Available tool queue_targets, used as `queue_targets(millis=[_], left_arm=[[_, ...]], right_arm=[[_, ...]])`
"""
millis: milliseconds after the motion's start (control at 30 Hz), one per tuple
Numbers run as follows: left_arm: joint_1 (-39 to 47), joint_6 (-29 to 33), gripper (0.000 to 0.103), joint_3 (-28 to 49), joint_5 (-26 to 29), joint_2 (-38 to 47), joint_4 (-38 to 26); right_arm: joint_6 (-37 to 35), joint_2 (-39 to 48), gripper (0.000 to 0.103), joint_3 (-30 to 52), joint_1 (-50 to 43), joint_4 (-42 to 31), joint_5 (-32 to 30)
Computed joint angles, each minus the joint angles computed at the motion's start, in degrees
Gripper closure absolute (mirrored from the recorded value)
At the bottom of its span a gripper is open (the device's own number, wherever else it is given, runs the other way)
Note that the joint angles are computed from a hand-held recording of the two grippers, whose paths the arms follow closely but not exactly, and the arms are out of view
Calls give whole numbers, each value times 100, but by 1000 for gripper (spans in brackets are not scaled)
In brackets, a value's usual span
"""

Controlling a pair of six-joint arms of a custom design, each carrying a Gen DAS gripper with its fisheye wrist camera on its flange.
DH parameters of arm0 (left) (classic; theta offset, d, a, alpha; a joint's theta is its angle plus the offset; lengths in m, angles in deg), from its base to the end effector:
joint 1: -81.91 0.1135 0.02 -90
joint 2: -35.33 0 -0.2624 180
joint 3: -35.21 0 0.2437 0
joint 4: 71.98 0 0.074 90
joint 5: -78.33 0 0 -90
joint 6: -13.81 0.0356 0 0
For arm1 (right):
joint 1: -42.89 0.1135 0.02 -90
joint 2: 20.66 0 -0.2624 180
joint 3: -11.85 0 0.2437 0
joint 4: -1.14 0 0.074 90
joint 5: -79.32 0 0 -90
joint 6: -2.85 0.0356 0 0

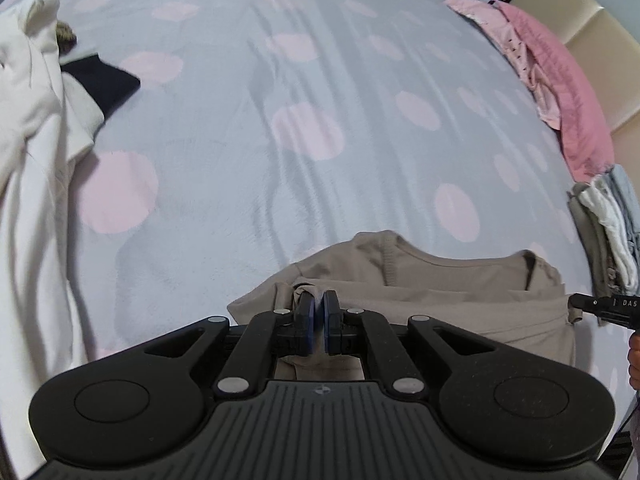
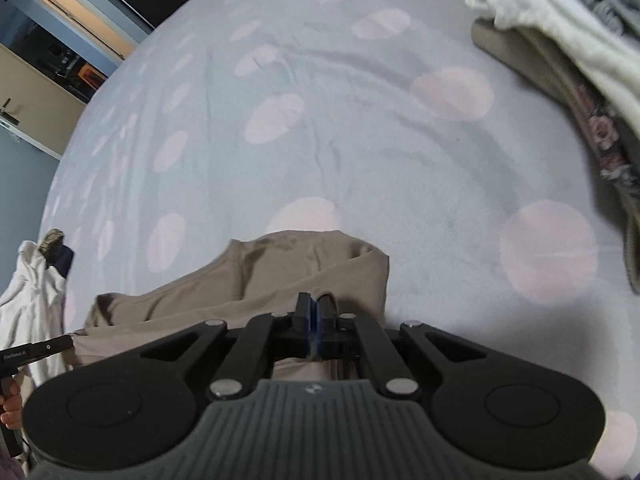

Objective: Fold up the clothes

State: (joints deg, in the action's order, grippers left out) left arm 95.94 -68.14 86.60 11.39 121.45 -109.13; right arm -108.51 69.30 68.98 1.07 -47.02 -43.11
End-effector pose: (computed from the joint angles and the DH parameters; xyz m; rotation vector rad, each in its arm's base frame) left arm 0.2321 0.0436 0.1350 -0.0535 2.7214 -0.4616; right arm 0.1923 -0.1464 0.1410 0.4127 2.6300 0.5495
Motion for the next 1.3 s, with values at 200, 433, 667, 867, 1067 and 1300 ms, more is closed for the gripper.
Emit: queue_targets(millis=[200,433,667,867,1067,1300], left_arm=[[267,-42,54,-411,69,-669,301],[70,544,74,-961,87,-2316,-348],[-1896,-151,85,-2049,-850,-2962,257],[-2726,-968,86,-2584,-1420,-2189,1859],[-2582,-1088,86,-2189,-1420,-1173,2774],[-2356,-1321,86,-1669,-1451,-802,3228]], right_arm=[[-54,-162,69,-139,-20,164,22],[-955,-1450,73,-643,-194,-253,-199],[-1511,-2818,89,-2051,419,-14,-89],[-807,-2823,89,-2942,1318,1399,474],[240,-2208,89,-2842,2100,2611,753],[985,-1515,88,-2203,2428,3236,1087]])
